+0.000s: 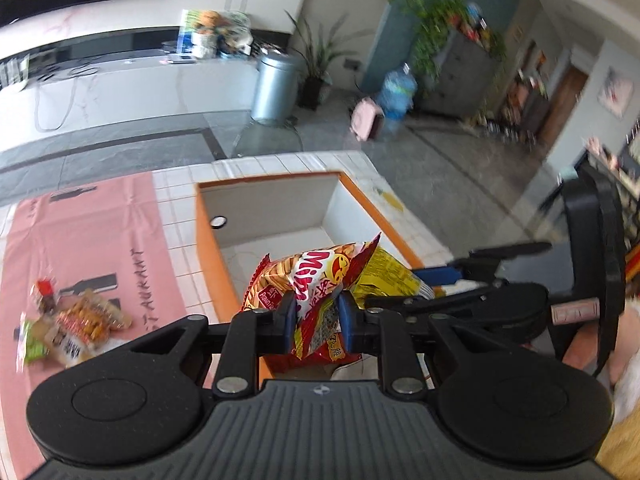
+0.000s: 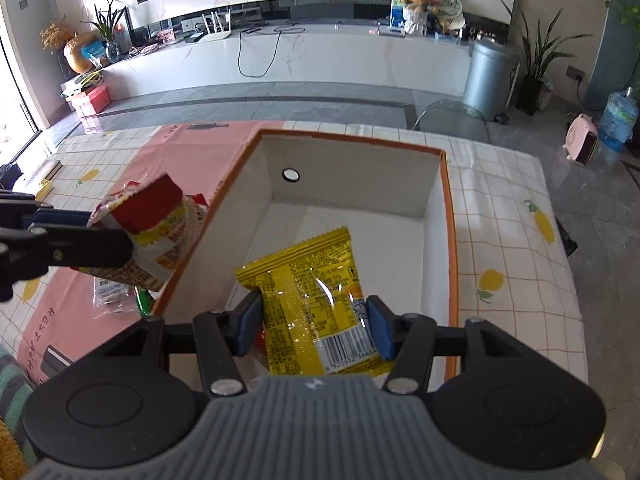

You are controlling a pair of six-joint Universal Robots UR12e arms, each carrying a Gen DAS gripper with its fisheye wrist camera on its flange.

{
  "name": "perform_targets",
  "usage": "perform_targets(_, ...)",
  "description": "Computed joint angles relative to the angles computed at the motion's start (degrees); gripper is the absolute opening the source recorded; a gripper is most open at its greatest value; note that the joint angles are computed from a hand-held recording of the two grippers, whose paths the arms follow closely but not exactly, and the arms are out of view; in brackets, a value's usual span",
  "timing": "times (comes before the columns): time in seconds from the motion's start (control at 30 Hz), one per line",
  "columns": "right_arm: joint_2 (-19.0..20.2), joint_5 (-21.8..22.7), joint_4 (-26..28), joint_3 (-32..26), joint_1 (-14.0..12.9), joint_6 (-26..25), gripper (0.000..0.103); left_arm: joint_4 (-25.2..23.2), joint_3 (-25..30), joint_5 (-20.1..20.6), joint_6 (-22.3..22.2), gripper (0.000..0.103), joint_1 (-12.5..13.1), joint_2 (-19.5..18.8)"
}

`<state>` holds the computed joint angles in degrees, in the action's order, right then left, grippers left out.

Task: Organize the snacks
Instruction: 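Carry both packets over the orange box with both tools, then open both tools to release the packets into the box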

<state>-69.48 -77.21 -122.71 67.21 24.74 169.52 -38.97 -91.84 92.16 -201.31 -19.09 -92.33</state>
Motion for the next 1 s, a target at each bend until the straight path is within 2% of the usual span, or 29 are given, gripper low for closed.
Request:
perform_targets(0.2,2.5,-2.0,3.4,-2.3,-0.2,-3.9,0.054,-8.8,4.5,-1.0,7.4,0.024,-0.8,-3.5)
perform_targets(0.3,3.4,-2.6,6.8,-3.7,-0.5,-6.4,0.054,-13.4,6.5,-0.8,13.3,0.024,-1.3,-4.7)
perform_targets(0.43,4.2,-1.6,13.1,-6.1,-0.9,-9.6,0.054,-23.3,10.9,-2.6,20.8,0.021,-1.2,-6.8)
perform_targets(0.53,5.1,-1.4,16.9,-7.9,-1.0,-11.7,0.054,-27.4,13.1,-0.7,25.1,0.017,-1.9,-8.3)
perform_targets(0.67,5.9,-2.8,18.8,-9.0,-0.7,-15.5,0.054,-30.3,14.5,-0.4,26.5,0.016,-2.2,-9.5)
perform_targets(0.77,5.9,-3.8,18.6,-8.8,-0.5,-17.7,0.054,-30.6,14.5,-0.7,26.0,0.016,-2.2,-9.7)
perform_targets(1.0,6.1,-4.9,19.8,-9.3,-0.4,-19.4,0.053,-30.2,14.5,-0.1,25.3,0.018,-2.5,-9.7)
